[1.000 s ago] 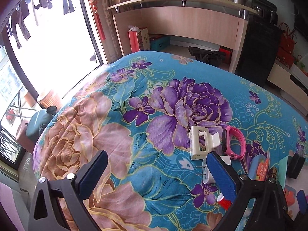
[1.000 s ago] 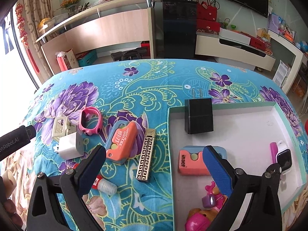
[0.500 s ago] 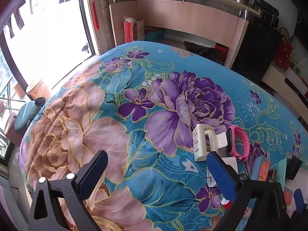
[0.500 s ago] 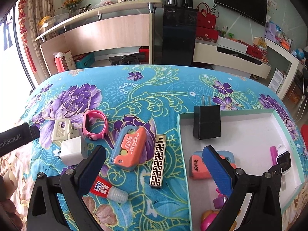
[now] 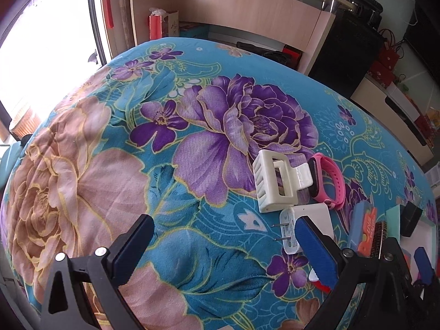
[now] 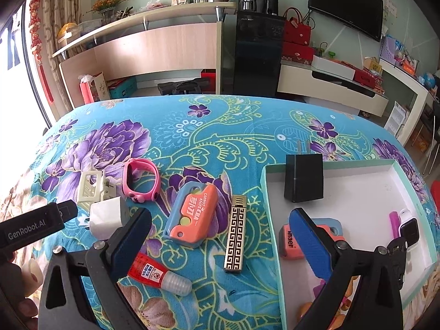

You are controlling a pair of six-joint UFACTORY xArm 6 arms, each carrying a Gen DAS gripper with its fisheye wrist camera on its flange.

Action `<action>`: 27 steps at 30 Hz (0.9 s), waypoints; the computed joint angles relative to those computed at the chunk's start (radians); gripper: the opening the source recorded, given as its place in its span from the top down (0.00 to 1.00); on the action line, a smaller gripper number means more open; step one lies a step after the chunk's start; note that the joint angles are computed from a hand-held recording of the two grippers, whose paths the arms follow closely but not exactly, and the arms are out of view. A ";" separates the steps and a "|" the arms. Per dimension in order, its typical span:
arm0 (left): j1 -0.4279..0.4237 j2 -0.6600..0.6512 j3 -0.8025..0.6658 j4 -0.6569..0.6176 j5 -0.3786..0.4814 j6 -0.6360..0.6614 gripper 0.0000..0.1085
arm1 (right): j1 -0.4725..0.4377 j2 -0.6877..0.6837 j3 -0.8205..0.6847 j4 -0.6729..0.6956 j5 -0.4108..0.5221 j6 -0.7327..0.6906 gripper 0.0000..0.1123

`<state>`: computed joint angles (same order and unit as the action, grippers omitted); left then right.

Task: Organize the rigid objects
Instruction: 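Close the left tool on the white charger cube while the right tool approaches the red glue tube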

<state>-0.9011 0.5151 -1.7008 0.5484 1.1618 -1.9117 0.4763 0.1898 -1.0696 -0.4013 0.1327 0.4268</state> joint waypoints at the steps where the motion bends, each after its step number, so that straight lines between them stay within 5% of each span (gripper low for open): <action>1: 0.001 0.008 -0.010 0.000 -0.004 0.012 0.05 | -0.002 -0.001 -0.001 -0.002 0.004 0.006 0.11; 11: 0.008 0.067 -0.084 -0.018 -0.016 0.081 0.05 | -0.012 0.026 -0.062 -0.015 0.069 0.022 0.11; 20: 0.001 0.162 -0.240 -0.003 0.044 0.161 0.05 | -0.057 0.021 -0.061 -0.133 0.056 0.161 0.11; 27: 0.011 0.224 -0.315 -0.030 0.048 0.195 0.05 | -0.079 0.016 -0.051 -0.101 0.040 0.147 0.11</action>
<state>-0.8898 0.7390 -2.0159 0.5184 1.2096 -1.7170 0.3973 0.2059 -1.1202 -0.5026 0.1725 0.5739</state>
